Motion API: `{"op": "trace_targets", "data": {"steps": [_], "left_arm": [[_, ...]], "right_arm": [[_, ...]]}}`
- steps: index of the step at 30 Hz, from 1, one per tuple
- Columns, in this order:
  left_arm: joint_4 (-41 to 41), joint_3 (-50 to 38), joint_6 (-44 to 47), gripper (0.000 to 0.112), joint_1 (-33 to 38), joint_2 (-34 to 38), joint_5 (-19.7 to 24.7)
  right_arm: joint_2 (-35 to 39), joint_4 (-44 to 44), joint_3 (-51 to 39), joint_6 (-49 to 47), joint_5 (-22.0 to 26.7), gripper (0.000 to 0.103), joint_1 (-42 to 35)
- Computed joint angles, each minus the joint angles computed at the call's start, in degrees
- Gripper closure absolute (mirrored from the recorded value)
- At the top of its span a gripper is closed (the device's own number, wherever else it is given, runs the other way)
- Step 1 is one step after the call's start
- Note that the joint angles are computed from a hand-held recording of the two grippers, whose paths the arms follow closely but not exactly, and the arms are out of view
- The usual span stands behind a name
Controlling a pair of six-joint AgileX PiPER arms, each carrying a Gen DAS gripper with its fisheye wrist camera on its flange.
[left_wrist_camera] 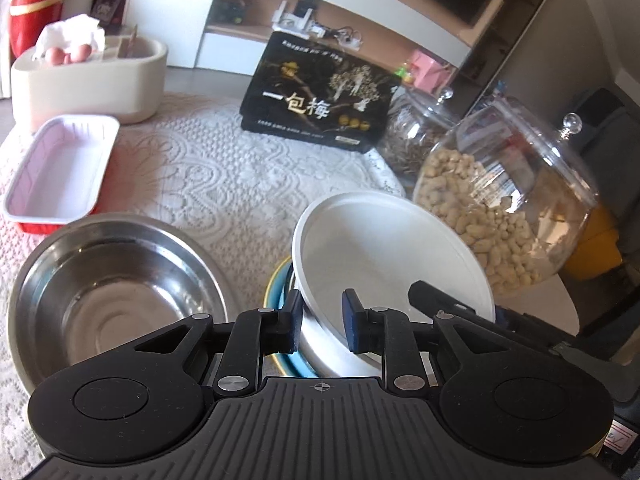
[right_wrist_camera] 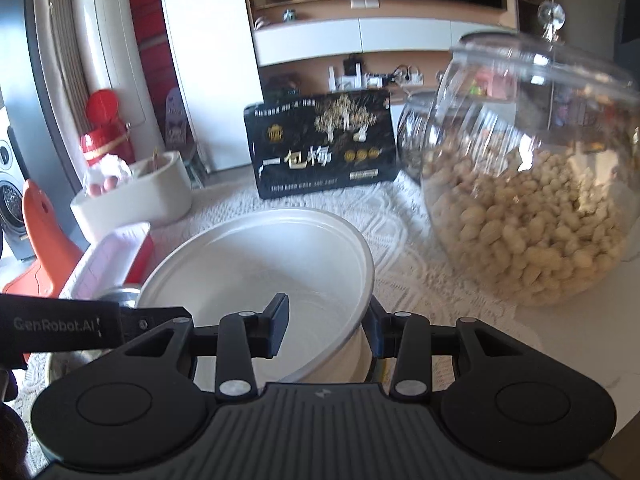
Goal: Organize plates and bowls
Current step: 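Carry the white plastic bowl over the blue bowl and lower it inside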
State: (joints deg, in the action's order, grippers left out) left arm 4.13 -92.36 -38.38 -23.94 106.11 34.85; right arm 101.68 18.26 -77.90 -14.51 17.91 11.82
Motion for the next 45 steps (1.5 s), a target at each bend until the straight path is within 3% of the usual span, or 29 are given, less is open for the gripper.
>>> {"op": "trace_targets", "data": {"steps": [5,9,12,25,35,37,39,42,45], "left_arm": [[-2.8,2.3,2.5,0.086,1.0,-0.5,-1.6],[-5.4,3.2,4.7,0.084,1.5,-1.3,-2.9],[-6.2,3.9,5.8,0.082,1.4,-2.2,-3.7],[-0.1,3.8,2.3,0.081,-0.4,-3.5,-3.5],[6.7,2.5,-3.1,0.081,-0.8,-2.2,-0.1],[6.1,2.8,-2.6,0.081,-0.6,-2.2,-0.4],[5.4,2.9,-1.9,0.081,-0.3,-2.2,-0.4],[5.3,2.7,-1.9,0.082,-0.3,-2.0,-0.1],[4.4,2.5,-1.1,0.084,-0.1,-1.7,-0.1]], "right_arm": [[2.1,-4.3,-1.2,4.4,0.0,0.062,0.8],[2.4,1.4,-1.0,-0.1,-0.2,0.051,0.5],[2.5,-3.1,-0.8,4.1,-1.1,0.051,1.2],[1.2,5.2,0.1,-3.6,-0.4,0.051,-0.2],[0.4,5.1,1.0,-3.0,-1.4,0.051,-0.5],[0.8,3.7,0.8,-1.8,-1.2,0.053,-0.3],[1.2,0.2,0.4,0.7,-0.8,0.061,0.3],[1.0,-11.5,1.0,10.3,-2.5,0.070,1.8],[1.1,-10.1,0.6,9.0,-2.1,0.076,1.2]]}}
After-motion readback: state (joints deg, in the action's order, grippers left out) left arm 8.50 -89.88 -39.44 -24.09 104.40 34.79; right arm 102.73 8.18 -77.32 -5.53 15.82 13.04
